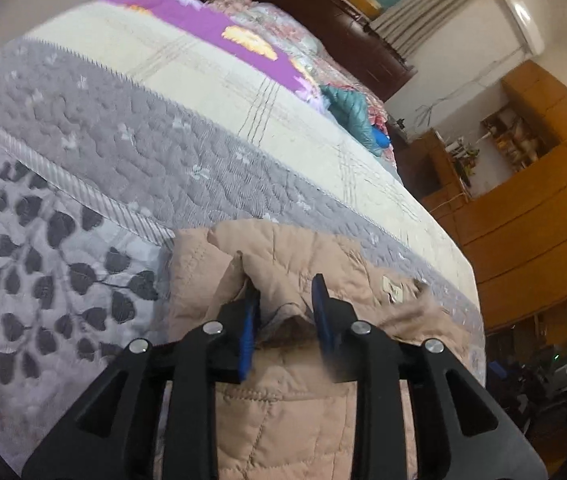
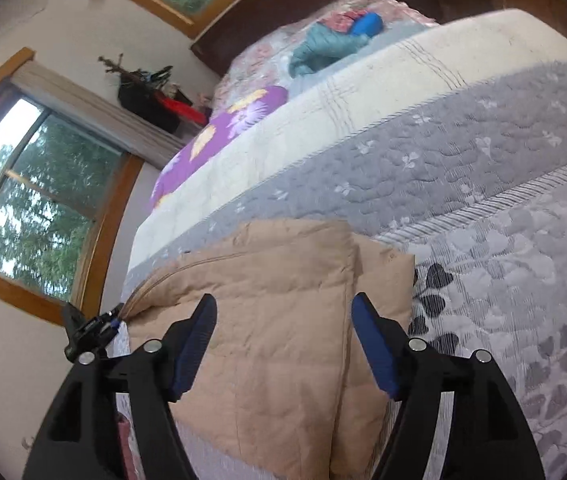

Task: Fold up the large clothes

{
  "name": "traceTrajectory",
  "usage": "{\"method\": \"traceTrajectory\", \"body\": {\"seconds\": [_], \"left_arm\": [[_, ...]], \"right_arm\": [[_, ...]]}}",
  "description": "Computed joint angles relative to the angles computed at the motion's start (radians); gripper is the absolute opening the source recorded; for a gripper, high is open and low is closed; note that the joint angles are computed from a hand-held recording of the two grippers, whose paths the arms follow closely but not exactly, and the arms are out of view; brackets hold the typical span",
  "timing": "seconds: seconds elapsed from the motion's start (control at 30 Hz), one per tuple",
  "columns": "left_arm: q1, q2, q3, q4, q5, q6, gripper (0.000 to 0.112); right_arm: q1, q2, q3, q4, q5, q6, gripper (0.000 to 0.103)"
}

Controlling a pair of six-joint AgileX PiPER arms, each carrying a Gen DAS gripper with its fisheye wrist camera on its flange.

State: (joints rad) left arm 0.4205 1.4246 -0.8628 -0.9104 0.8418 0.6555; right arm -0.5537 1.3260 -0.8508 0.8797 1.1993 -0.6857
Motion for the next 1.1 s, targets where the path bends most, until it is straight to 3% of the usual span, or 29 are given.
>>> {"method": "traceTrajectory", "body": {"seconds": [0.1,0.3,0.57,0.7,0.8,0.9,1.03,1.1], "left_arm": [[0.014,-0.116,0.058,0.049,-0.028,0.014,0.031],[0.135,-0.218,0.108,0.111,0.025,0.065,0.039],[0.175,-0.235,0.243,0.138,0.037,0.175,0.039],[0.114,-0.208,0.281,0.109,-0.005,0.194,0.042],[0.015,-0.246,0.312,0.138,-0.094,0.122,0.024],[-0.08,-0.333,0.332,0.191,-0.173,0.032,0.011],[-0.132,-0.427,0.329,0.181,-0.207,0.009,0.007],[-0.214,-0.462,0.323,0.245,-0.284,-0.084,0.007]], "right_arm": [[0.035,-0.094,0.059,-0.072,-0.029,-0.004,0.07],[0.146,-0.14,0.183,-0.121,-0.135,0.014,0.069],[0.314,0.004,0.214,-0.12,-0.35,0.069,0.067],[0.355,0.0,0.232,-0.106,-0.396,0.069,0.043],[0.392,-0.048,0.236,-0.129,-0.409,0.096,0.017],[0.38,-0.114,0.23,-0.131,-0.387,0.101,0.012],[0.307,-0.187,0.214,-0.075,-0.33,0.06,0.012],[0.295,-0.201,0.206,-0.074,-0.335,0.066,0.012]]}}
